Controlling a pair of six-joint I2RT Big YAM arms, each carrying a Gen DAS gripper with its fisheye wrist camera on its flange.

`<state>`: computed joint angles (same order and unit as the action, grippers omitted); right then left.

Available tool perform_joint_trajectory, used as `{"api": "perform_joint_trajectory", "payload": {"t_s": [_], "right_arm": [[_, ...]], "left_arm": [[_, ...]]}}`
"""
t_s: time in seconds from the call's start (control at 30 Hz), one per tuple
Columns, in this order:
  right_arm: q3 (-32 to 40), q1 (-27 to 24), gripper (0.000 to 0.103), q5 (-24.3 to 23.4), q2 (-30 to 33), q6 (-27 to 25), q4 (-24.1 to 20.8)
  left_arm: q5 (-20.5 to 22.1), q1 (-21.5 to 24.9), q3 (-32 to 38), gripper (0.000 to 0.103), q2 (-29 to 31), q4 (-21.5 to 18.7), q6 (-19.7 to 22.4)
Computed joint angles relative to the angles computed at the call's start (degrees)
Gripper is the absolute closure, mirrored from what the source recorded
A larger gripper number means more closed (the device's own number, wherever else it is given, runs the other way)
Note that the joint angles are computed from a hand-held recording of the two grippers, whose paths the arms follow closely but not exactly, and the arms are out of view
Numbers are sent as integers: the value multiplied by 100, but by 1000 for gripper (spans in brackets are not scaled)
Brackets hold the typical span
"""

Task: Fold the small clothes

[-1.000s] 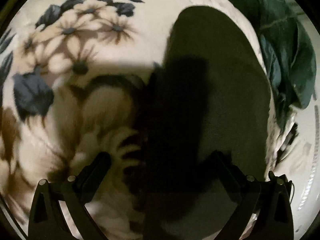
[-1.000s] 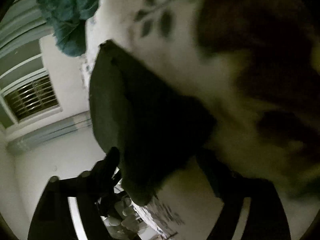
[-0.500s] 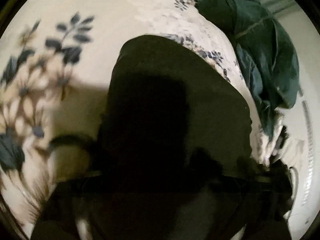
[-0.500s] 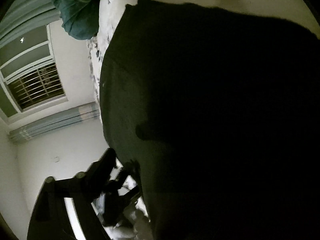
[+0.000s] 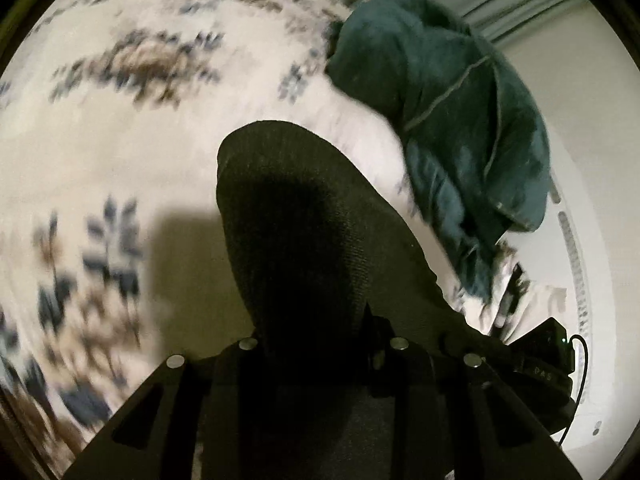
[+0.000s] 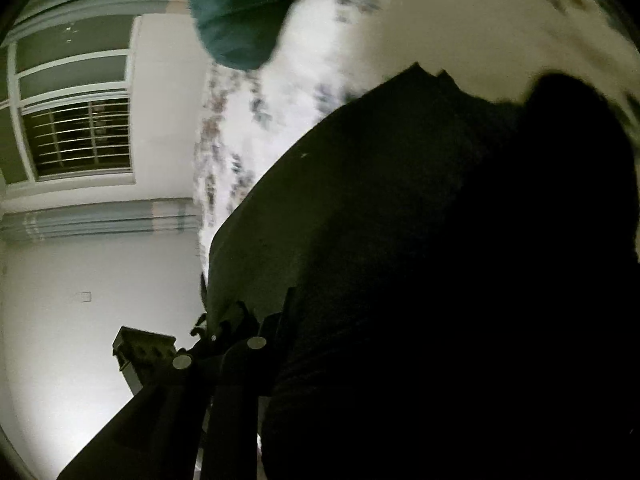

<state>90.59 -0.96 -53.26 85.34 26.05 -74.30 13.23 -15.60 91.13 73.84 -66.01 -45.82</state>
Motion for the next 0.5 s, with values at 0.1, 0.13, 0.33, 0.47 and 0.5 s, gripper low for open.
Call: {"api": "perform_joint_trajectory", "payload": {"t_s": [0.1, 0.13, 0.33, 0.47, 0.5], "right_arm": [[722, 276, 83, 80, 334, 523, 332], [991, 384, 83, 115, 499, 716, 482], [3031, 1201, 84, 665, 1989, 1504, 1180], [4255, 1627, 81, 1299, 3034, 1632, 1184], [4637, 1701, 80, 1410, 3370, 1472, 796]], "left_arm": [[192, 454, 823, 79, 501, -226, 503], [257, 599, 1037, 79, 651, -282, 609], [513, 1564, 2817, 77, 2100, -922, 1561], [509, 2012, 3979, 65, 3302, -1811, 2303], [489, 2095, 4193, 64, 3593, -2115, 2449]]}}
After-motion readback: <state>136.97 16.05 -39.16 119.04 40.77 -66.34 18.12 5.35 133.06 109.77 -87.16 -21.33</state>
